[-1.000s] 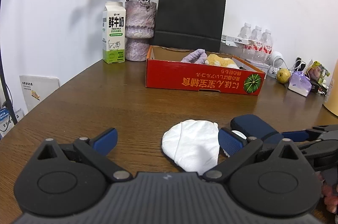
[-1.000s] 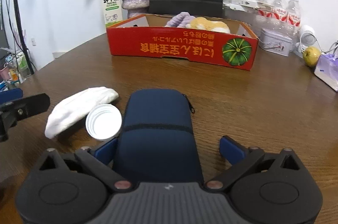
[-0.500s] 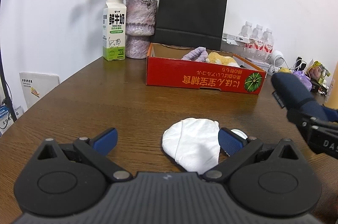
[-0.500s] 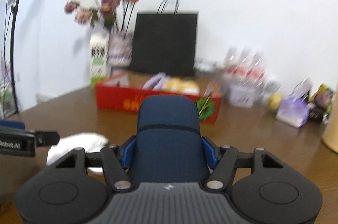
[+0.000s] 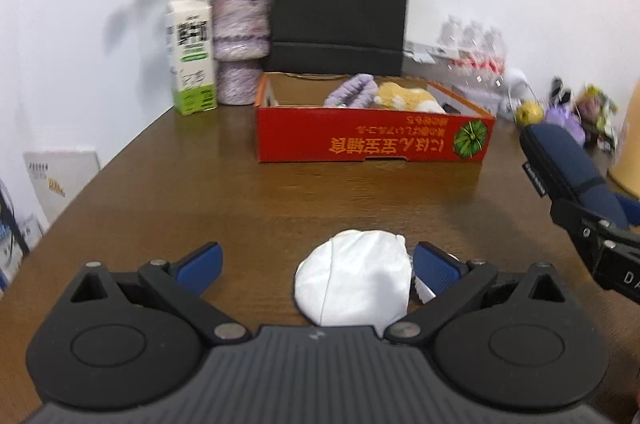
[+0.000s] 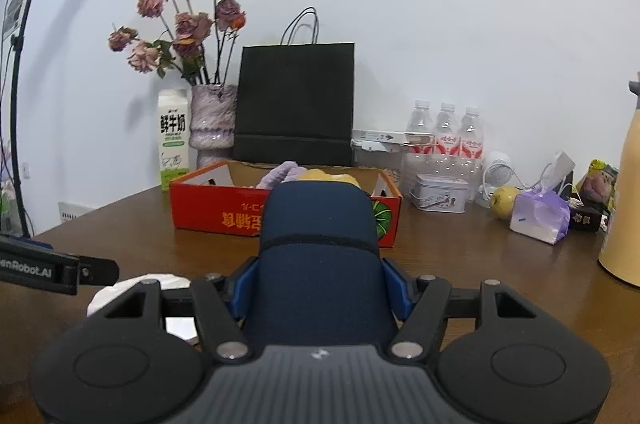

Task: Organize objects
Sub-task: 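Grasp the white cloth with the left gripper while the right grasps the navy blue pouch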

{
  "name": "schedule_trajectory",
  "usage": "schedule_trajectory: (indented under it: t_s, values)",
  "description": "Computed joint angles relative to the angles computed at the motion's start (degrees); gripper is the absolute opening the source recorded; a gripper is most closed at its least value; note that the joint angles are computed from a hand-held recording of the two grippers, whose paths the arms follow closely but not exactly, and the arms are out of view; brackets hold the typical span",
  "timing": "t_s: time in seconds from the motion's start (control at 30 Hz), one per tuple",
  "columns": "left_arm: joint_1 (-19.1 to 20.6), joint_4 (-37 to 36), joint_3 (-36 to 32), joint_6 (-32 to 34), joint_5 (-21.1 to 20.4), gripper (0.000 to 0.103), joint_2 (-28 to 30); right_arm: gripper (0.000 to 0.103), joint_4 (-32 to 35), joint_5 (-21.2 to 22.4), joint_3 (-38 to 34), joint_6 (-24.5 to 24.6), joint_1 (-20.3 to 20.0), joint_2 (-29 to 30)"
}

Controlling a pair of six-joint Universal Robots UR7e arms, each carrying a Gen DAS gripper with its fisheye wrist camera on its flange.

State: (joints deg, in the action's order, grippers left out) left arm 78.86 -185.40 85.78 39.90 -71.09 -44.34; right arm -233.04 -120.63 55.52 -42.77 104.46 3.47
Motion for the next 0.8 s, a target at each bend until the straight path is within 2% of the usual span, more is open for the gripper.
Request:
schedule_trajectory:
  t_s: [0.13,0.3,0.4,0.8]
  values:
    - [-0.54,2.35,-2.52,1.91,2.32,0.103,1.95,0.063,-0.51,-0.26,-0.29,0.79,-0.24,0.02]
    - [1.1,10.04,-5.28,-3.61,0.63,0.103,2.34,0.063,-0.48,-0.14,-0.25,0.46,-0.3,0.01]
    - [1.53,10.78,-5.31,-4.16,-0.54,0.103,2.08,0.063,-0.32,-0.11,-0.38,0.24,-0.26,0.08]
    - [1.46,11.82,-4.8,-2.98,0.01,0.103,2.34,0.063,-0.62,0.12,-0.76,-0.31,-0.18,0.4]
